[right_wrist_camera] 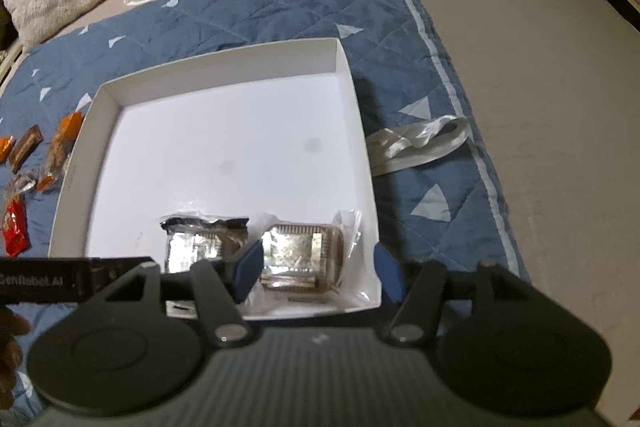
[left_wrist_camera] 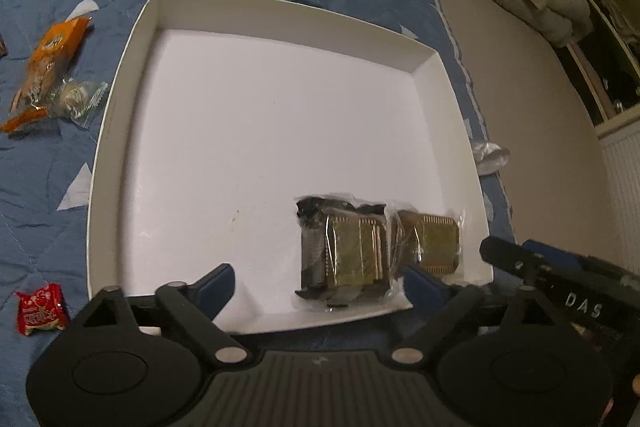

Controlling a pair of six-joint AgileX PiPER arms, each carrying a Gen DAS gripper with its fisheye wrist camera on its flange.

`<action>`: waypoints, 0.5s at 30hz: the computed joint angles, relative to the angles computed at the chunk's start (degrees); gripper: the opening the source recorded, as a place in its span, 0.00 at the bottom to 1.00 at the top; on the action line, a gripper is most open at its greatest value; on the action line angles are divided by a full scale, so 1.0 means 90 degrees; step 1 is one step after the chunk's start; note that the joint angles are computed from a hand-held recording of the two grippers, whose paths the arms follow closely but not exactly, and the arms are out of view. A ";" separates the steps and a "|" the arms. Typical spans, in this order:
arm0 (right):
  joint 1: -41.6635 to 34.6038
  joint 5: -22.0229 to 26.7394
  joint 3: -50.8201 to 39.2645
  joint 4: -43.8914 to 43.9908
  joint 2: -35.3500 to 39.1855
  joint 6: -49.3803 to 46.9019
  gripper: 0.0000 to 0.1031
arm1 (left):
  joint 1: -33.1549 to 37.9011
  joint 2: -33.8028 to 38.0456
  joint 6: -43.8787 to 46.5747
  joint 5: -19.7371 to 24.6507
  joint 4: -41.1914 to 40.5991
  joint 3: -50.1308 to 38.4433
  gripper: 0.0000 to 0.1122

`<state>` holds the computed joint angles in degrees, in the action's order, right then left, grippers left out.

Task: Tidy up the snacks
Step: 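Lower the cake into the tray and open the left tool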

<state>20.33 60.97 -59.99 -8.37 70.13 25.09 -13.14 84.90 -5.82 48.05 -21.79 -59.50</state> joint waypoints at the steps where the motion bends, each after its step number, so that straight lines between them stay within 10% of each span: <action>1: 0.0056 0.0014 0.0014 -0.0032 -0.0035 0.0082 0.69 | -0.0008 -0.0042 0.0014 0.0018 0.0035 0.0019 0.86; 15: 0.0522 0.0047 0.0347 -0.0598 -0.0532 0.0966 1.00 | 0.0553 -0.0753 0.0371 0.0302 0.0442 0.0327 0.92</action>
<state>25.04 61.39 -56.87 -13.75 65.34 33.78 -8.16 78.12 -2.48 50.76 -17.81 -56.56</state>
